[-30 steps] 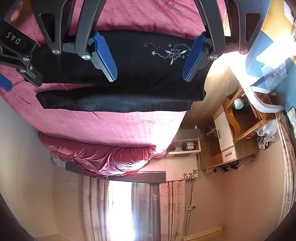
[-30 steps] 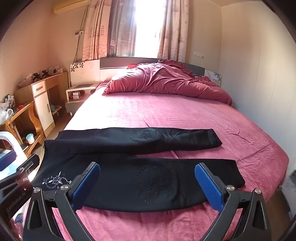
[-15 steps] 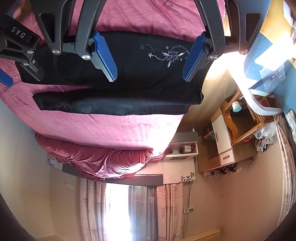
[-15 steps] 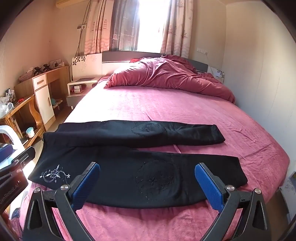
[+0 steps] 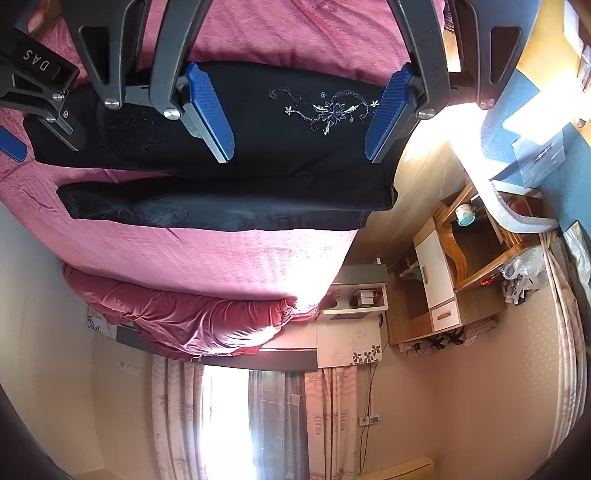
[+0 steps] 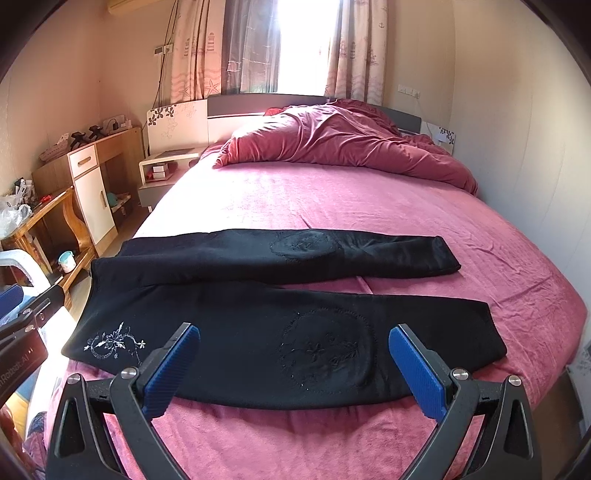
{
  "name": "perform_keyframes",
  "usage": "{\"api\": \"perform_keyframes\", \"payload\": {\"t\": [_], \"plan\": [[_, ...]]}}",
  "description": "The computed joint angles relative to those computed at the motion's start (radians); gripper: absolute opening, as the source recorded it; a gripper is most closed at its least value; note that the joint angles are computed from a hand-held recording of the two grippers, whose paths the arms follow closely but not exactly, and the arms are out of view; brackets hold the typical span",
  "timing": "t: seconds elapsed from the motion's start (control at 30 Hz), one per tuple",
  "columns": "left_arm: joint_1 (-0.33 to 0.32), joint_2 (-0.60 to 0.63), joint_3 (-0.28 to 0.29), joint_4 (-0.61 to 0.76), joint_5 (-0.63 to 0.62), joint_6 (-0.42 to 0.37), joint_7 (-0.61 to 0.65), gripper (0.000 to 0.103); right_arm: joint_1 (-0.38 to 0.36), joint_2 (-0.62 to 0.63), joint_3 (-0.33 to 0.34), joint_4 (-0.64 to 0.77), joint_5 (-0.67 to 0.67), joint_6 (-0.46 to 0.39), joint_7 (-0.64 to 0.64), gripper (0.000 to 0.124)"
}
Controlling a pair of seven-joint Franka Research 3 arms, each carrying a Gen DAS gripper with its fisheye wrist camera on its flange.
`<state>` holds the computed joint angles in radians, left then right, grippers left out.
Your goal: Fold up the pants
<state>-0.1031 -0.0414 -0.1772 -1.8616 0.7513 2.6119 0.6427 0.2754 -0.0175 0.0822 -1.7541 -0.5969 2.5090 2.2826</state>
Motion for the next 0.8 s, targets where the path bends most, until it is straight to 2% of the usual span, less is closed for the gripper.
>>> {"api": "perform_keyframes", "payload": {"t": [0.8], "plan": [[0.001, -0.006, -0.001, -0.014, 0.017, 0.005, -0.013, 0.075, -0.009, -0.013, 0.0, -0.031, 0.019, 0.017, 0.005, 0.103]]}}
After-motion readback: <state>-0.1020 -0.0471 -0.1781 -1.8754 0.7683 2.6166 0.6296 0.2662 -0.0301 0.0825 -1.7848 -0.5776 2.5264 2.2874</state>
